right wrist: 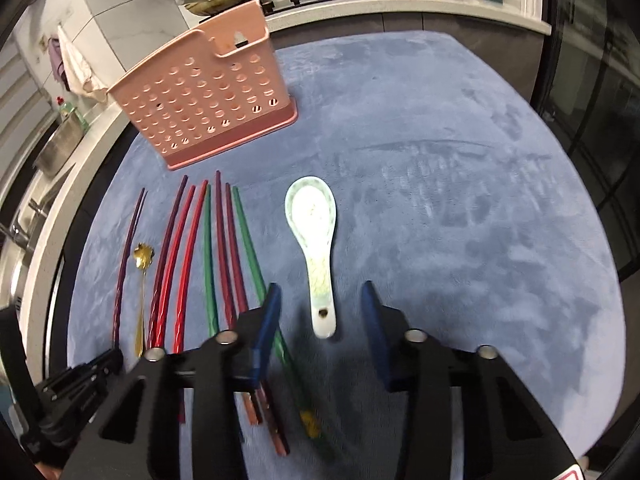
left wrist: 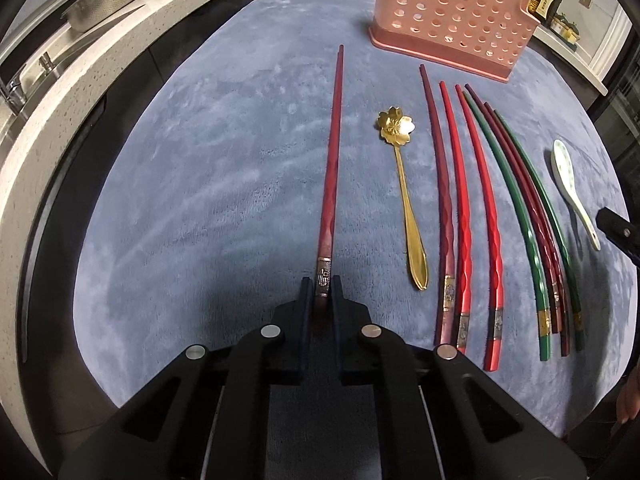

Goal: Organize utensils
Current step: 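Lower the left tool onto the outermost dark red chopstick and grasp it, then grasp the white ceramic spoon handle with the right tool while the left tool lifts the chopstick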

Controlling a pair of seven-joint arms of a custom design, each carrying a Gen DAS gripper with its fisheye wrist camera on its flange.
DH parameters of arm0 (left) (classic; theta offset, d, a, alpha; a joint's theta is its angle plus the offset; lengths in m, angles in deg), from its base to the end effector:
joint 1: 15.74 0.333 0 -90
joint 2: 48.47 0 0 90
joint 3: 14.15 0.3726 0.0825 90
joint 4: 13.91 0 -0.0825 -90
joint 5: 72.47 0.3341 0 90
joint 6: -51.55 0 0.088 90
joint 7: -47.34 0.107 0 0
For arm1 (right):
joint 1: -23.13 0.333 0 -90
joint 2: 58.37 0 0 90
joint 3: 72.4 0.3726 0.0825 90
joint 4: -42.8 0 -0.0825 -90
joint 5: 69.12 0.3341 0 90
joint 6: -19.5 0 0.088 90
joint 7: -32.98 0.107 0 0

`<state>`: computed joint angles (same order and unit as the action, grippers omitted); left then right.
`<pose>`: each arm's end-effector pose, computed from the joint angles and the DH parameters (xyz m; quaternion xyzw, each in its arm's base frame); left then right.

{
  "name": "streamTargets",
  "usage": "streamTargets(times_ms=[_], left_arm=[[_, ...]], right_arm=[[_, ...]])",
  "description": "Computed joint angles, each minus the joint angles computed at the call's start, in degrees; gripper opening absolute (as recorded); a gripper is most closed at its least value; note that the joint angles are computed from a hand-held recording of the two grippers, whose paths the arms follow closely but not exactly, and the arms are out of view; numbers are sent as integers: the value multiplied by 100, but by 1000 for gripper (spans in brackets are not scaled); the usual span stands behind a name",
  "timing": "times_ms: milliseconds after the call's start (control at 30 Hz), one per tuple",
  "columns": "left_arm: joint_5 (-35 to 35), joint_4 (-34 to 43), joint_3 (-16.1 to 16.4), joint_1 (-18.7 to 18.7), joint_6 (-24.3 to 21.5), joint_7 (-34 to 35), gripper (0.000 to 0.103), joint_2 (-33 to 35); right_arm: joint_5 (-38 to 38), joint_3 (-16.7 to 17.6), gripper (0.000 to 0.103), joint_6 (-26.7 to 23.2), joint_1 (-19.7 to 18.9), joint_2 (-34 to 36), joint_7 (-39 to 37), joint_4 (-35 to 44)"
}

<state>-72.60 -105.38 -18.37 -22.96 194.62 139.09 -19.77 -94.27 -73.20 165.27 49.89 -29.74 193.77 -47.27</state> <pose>0.6923 -0.1290 0.4600 -0.6155 0.7624 -0.1633 0.1152 0.6351 0.3176 0.4761 -0.5007 0.8187 -0.1505 0.2374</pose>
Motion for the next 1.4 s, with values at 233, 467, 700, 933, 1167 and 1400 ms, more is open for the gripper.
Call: streamTargets(times_ms=[233, 467, 700, 933, 1167, 1400], left_arm=[[132, 40, 70, -83, 16, -120, 9, 32], [232, -9, 92, -111, 80, -184, 8, 15], [207, -66, 52, -77, 119, -180, 8, -15], [-75, -196, -62, 82, 217, 45, 7, -206], [-346, -445, -125, 218, 553, 238, 7, -561], [-692, -327, -224, 373, 742, 515, 7, -771]], right_arm=[[365, 119, 16, 281, -200, 131, -204, -40], [572, 106, 14, 648, -232, 125, -255, -327], [286, -55, 9, 667, -63, 133, -152, -339], [-60, -184, 6, 575, 91, -84, 91, -426], [-547, -265, 6, 458, 220, -313, 606, -537], [-1110, -281, 5, 357, 284, -589, 1075, -584]])
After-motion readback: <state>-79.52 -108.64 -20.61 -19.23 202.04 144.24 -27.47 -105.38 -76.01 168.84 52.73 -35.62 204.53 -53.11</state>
